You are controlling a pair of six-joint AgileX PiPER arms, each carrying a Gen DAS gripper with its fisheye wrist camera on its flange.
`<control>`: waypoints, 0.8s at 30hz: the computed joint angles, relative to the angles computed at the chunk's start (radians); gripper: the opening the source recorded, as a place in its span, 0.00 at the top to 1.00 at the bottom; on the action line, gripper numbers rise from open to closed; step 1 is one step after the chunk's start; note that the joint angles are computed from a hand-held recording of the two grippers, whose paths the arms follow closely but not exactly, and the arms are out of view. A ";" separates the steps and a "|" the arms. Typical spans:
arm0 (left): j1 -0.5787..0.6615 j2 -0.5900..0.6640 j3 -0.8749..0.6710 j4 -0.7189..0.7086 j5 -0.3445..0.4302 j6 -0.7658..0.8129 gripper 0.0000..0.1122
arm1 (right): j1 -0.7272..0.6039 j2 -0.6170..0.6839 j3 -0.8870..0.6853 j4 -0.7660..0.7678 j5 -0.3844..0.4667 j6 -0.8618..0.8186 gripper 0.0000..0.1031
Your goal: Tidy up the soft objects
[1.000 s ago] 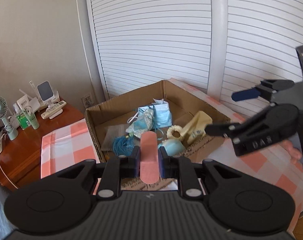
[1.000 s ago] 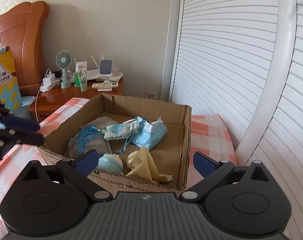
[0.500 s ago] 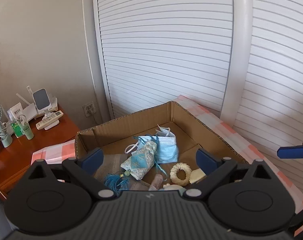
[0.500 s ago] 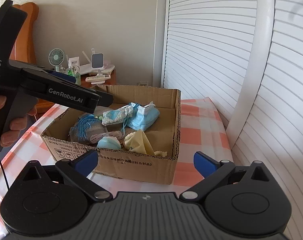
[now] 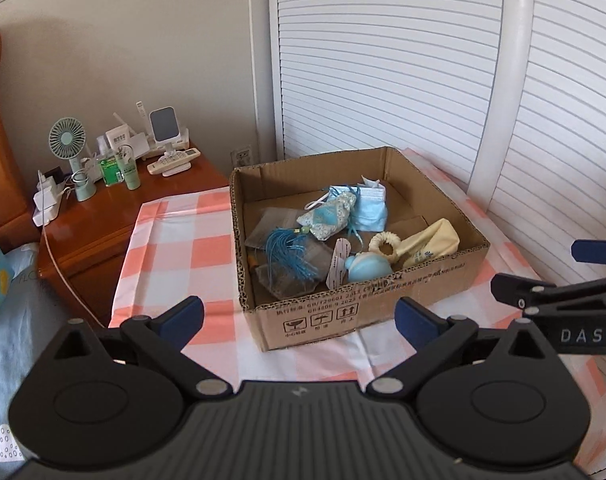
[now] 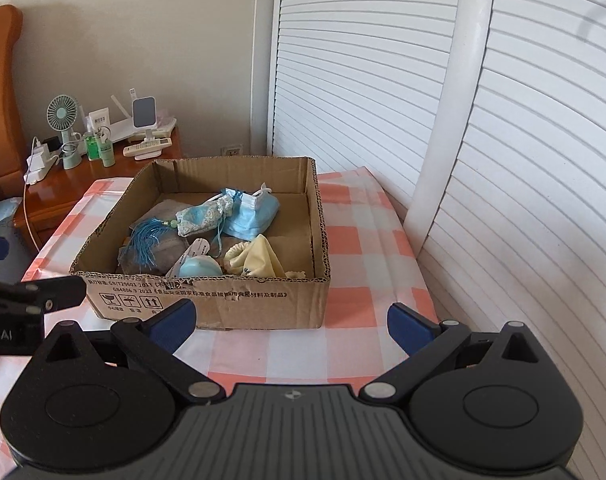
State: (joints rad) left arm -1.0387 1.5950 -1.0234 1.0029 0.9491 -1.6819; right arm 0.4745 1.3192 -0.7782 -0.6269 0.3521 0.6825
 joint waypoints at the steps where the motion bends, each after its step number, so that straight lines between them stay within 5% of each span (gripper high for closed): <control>1: -0.013 0.000 -0.003 -0.003 0.022 -0.007 0.10 | 0.016 -0.009 0.001 -0.030 0.020 0.044 0.00; 24: -0.067 0.010 -0.031 -0.002 0.147 -0.033 0.10 | 0.096 -0.052 -0.002 -0.082 0.100 0.177 0.00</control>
